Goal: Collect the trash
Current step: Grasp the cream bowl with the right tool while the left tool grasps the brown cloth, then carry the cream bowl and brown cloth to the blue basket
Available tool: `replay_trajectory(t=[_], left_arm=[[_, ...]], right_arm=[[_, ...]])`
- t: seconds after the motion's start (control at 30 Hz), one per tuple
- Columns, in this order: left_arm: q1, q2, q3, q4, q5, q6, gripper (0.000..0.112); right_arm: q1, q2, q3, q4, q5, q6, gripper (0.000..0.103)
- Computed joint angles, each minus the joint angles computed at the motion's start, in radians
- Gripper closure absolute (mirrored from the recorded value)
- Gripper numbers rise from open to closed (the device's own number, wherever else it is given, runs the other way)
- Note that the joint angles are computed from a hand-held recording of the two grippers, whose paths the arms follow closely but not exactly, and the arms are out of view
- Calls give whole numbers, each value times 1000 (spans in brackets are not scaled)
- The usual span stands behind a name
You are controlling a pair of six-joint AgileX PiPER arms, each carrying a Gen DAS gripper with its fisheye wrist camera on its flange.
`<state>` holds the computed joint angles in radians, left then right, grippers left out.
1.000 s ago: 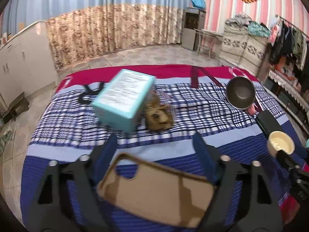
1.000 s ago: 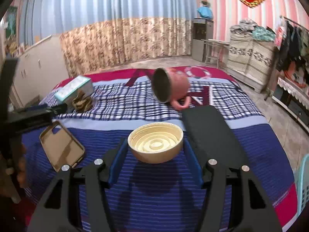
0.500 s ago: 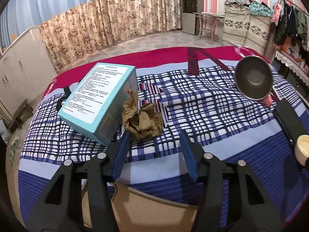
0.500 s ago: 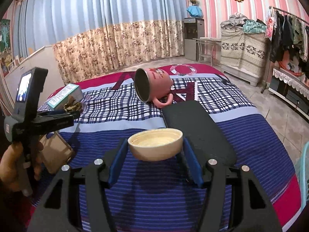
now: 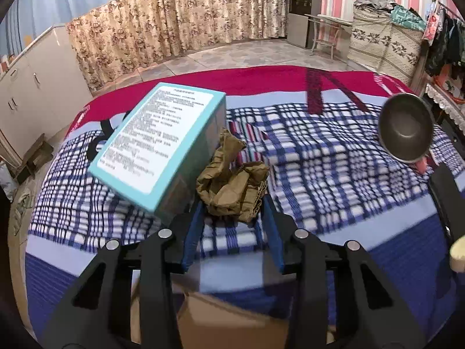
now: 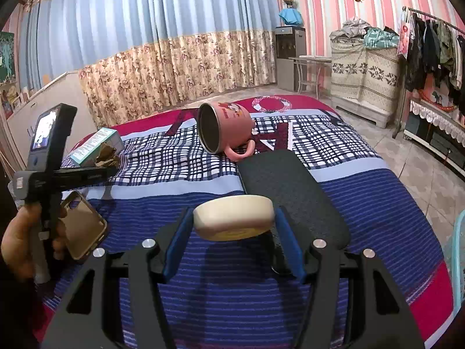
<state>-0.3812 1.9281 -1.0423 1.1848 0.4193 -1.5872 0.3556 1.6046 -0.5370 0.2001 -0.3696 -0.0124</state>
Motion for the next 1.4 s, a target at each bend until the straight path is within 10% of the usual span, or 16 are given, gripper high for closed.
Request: replay_trajectory(t=[0.27,0.47,0.8,1.03,1.4], left_arm=[[-189,-130,123,149,58,-174,73],[-352,-155,101,165,104,-218,73],[-610,49,-220,54,127,-92,73],[-726,230,-534,-117,169,151,73],[-820,638,-1285,-450,320,666,73]], right_arm=[[-76,-107,58,-147,16,131,45],[-330,-295,134,-716,79,550,45],[-1234,-379,158,-1662,-220,1103,45],[-1566,-158,42,-1683,-386,1013,45],[-1641,61,-121,-1641,-347,974,45]])
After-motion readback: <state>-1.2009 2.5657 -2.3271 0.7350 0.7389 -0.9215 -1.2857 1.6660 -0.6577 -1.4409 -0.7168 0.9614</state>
